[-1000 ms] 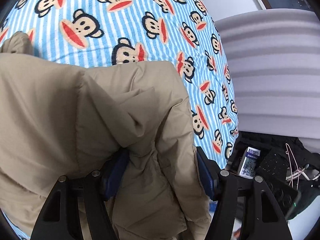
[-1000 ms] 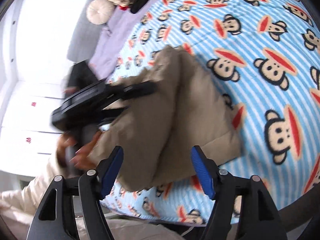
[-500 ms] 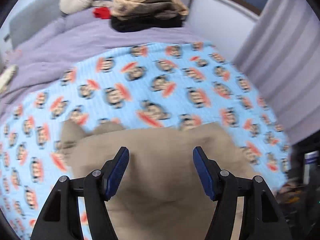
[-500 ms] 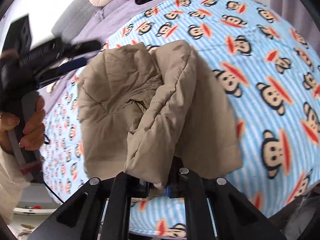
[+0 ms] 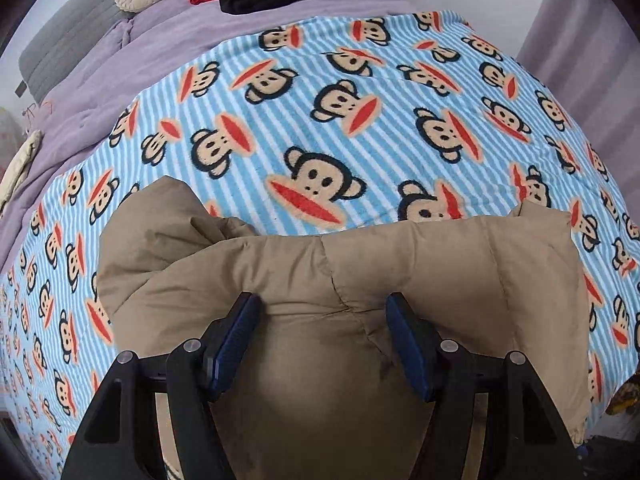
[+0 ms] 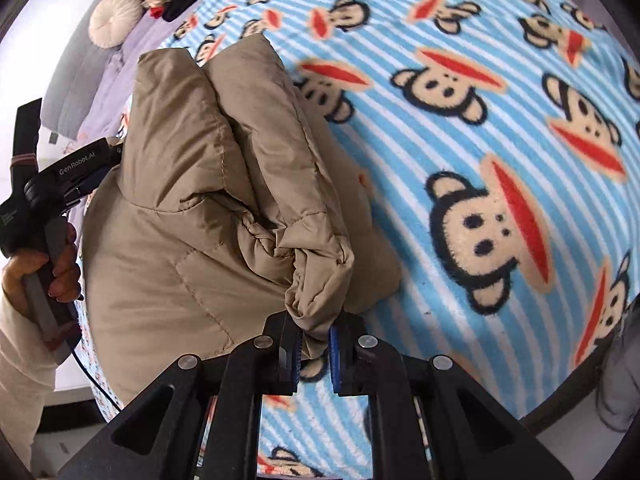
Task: Fold large clothes
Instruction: 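Fold the lifted end over the bundle with the left tool and release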
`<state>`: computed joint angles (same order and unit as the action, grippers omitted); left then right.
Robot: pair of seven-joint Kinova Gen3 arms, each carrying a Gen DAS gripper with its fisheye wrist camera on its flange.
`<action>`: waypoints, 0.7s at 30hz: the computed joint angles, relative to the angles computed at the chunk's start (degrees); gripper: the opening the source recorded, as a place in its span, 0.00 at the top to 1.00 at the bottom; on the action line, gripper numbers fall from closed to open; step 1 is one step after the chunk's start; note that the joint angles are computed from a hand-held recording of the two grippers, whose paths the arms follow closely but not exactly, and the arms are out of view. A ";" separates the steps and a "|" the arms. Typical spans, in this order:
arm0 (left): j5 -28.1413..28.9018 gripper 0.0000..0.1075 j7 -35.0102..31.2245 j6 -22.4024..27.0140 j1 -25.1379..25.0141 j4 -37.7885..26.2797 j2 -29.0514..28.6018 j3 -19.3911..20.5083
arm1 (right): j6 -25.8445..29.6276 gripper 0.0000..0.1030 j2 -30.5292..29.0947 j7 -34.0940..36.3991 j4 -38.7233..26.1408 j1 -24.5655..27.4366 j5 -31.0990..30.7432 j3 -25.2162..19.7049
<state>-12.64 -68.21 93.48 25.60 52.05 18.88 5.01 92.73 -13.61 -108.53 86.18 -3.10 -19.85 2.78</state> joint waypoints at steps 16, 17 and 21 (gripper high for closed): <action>-0.89 0.38 1.69 4.13 0.75 -3.25 0.66 -0.81 | 2.68 0.88 4.26 9.60 -12.94 -0.41 -1.84 1.94; -0.22 0.38 1.88 4.20 0.21 -3.00 -0.39 -0.78 | 3.64 0.88 4.65 9.15 -12.69 -0.70 -0.53 0.58; 2.42 0.38 2.02 3.54 -2.34 1.14 -6.86 -0.04 | 4.16 0.88 5.58 8.51 -7.76 -0.65 1.18 -0.83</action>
<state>-10.22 -66.19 97.02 23.26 53.20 12.02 4.97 96.89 -8.04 -100.01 78.42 -3.75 -18.67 1.95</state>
